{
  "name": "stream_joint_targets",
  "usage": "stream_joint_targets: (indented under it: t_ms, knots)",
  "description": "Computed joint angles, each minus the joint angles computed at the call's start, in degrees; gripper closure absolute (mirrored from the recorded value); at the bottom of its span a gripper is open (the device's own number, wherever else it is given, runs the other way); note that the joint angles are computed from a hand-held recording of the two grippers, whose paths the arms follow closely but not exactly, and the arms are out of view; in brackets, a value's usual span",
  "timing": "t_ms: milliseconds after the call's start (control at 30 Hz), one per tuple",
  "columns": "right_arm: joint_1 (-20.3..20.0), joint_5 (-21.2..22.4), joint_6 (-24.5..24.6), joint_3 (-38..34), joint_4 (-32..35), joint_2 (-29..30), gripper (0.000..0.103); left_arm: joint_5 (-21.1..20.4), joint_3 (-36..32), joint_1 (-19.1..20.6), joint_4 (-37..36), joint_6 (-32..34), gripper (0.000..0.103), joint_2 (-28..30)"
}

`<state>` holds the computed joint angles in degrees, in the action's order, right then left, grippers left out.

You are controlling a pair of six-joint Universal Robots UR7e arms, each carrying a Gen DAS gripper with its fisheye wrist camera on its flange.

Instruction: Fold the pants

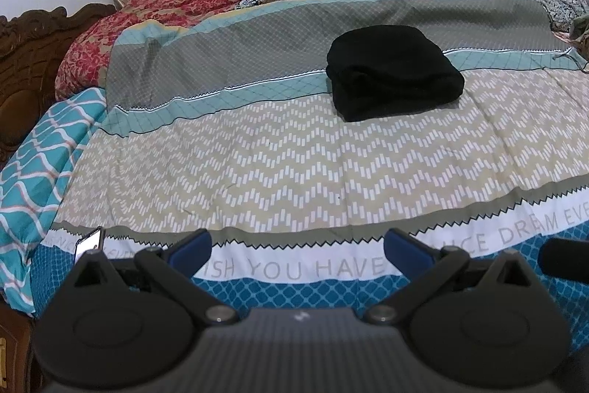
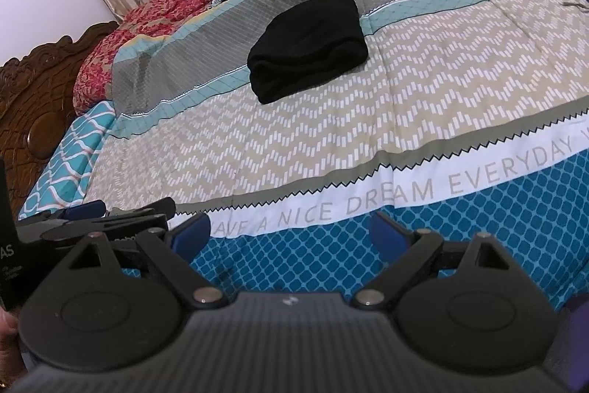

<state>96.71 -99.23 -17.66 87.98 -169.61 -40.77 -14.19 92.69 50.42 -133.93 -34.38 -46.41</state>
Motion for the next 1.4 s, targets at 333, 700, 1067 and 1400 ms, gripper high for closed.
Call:
stream_joint_targets:
  t_ms: [333, 700, 1067, 1400]
  knots:
    - [-0.12, -0.09, 0.85, -0.1, 0.27, 0.12, 0.008, 1.02, 0.42, -0.1, -1.67, 2.05, 0.0, 0.23]
    - [-0.1, 0.02, 1.25, 0.15, 0.17, 0.02, 0.008, 0.66, 0.49, -0.02, -0.95, 1.52, 0.0, 0.07]
    - [-0.07, -0.02, 1.91, 0.46, 0.07, 0.02, 0.008, -0.13, 0.6, 0.07, -1.05, 2.11, 0.0, -0.02]
    - [-0.17, 0.41, 1.63, 0.73, -1.45, 0.02, 0.008, -1.64, 1.03, 0.12, -4.42, 4.7, 0.0, -0.09]
